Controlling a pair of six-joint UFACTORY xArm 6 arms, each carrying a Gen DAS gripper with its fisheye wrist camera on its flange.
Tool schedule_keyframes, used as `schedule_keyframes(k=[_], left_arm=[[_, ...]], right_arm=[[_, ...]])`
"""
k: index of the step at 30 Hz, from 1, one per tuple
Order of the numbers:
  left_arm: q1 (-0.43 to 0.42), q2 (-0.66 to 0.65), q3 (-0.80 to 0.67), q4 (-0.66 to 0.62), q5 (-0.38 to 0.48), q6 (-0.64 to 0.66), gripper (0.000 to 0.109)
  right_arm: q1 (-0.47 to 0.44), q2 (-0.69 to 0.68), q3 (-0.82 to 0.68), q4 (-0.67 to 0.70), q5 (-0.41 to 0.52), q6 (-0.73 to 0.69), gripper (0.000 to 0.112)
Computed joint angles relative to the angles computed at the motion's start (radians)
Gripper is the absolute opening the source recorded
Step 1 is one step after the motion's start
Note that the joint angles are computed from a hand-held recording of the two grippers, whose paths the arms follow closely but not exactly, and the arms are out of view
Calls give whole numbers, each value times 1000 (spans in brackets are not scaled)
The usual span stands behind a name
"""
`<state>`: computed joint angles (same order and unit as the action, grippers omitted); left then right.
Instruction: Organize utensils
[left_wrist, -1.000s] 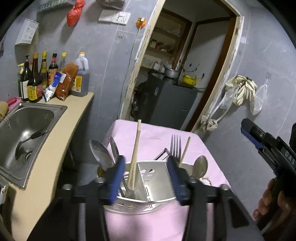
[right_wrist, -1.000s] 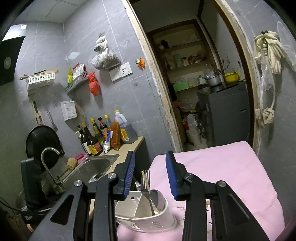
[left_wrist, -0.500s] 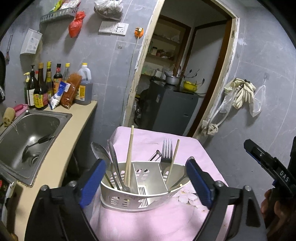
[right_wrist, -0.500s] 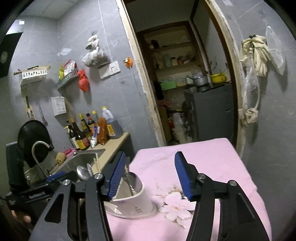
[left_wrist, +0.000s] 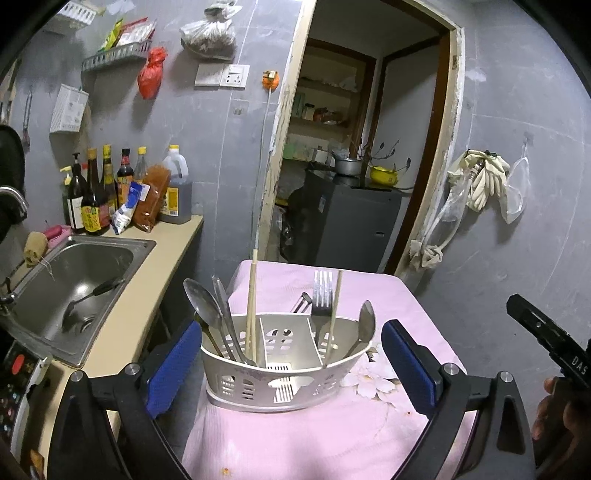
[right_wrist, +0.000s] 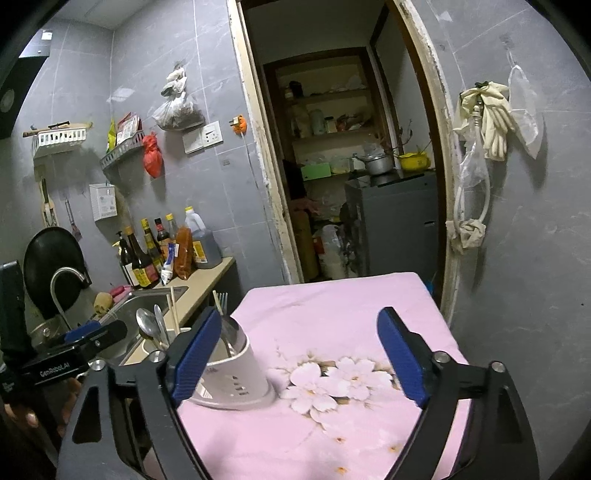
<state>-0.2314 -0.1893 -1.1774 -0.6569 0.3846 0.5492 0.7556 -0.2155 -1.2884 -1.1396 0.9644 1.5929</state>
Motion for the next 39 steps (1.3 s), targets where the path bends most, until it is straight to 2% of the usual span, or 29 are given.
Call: schedule_keyframes(k=[4, 8, 16, 27, 39], left_arm=[[-24, -56, 58, 69, -32, -64, 98], [-42, -126, 128, 131, -47, -130, 98], [-84, -261, 256, 290, -61, -299, 99], [-108, -439, 386, 460, -39, -464, 99], [-109, -578, 466, 483, -7, -474, 99]], right_arm=[[23, -67, 55, 12, 27, -15, 90], [50, -131, 105, 24, 61, -28, 100], [134, -247, 186, 40, 161, -39, 101], [272, -328, 234, 22, 287, -24, 101], [397, -350, 229, -4, 416, -14, 101]])
